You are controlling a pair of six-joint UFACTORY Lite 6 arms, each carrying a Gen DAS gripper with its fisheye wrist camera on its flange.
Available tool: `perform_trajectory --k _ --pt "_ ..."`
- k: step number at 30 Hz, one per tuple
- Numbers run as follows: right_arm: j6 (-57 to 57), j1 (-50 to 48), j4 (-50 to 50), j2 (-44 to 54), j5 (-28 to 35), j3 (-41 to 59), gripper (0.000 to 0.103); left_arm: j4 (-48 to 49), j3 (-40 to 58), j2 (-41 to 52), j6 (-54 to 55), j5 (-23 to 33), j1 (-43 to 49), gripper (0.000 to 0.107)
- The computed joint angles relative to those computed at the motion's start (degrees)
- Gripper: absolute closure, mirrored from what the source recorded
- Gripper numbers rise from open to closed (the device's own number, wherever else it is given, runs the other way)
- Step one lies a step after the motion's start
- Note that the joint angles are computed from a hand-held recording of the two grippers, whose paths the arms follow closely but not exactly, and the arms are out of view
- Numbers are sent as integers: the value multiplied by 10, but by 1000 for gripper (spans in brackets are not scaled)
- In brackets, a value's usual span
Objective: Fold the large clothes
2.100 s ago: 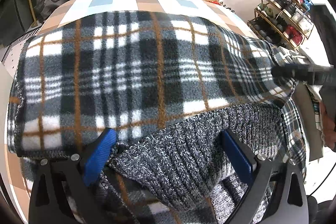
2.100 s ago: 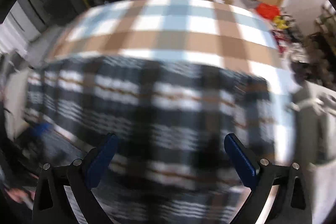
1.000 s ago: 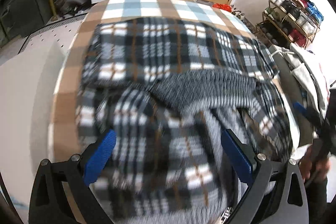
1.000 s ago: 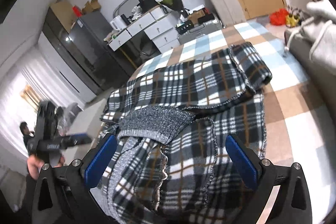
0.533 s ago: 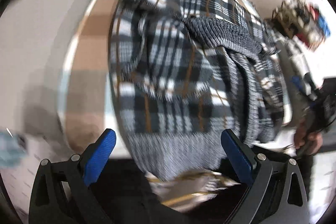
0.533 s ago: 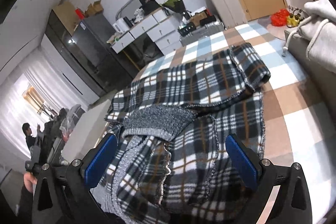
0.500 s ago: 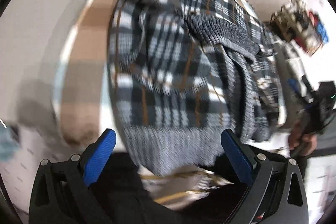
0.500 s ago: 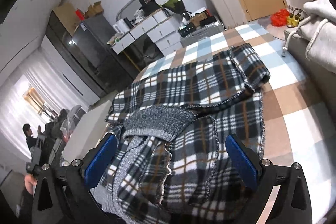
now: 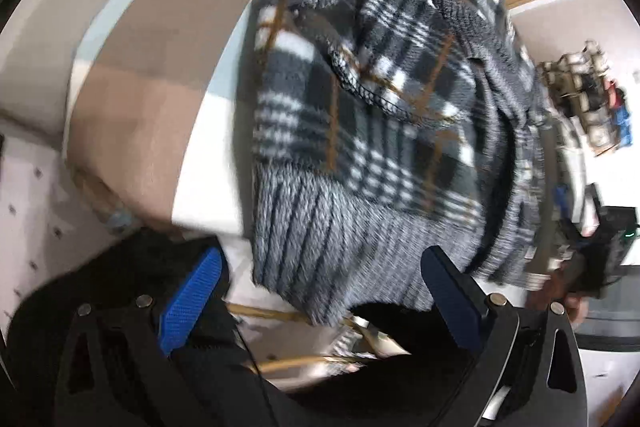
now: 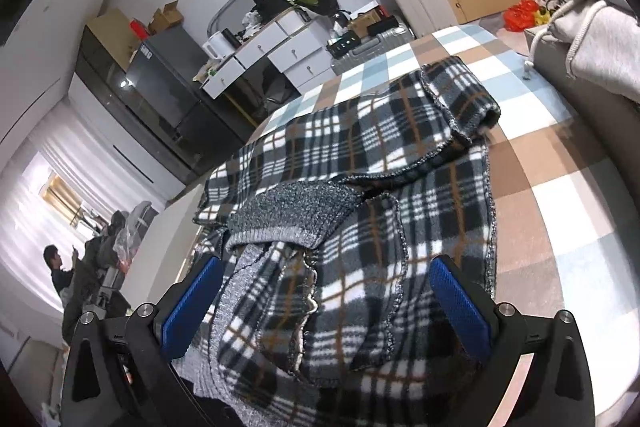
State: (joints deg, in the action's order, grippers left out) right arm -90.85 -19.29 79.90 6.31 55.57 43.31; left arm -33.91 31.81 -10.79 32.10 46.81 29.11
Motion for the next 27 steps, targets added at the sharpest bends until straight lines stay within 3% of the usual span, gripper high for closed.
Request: perform_trajectory --k 2,8,15,17,23,27 --pt "2 -2 -2 8 -1 6 0 -4 -1 7 8 -8 -24 9" --pt "18 -6 -4 25 10 17 0 -121 -14 37 143 67 38 10" --pt "8 5 -6 7 10 6 0 -170 -8 -13 251 243 176 10" --pt "9 9 -5 5 10 5 0 -179 6 -10 261 252 173 10" --pt "5 17 -8 -2 -1 -1 0 -182 21 64 244 197 118 10" --pt "10 14 -7 8 0 4 0 -191 19 65 271 219 137 10"
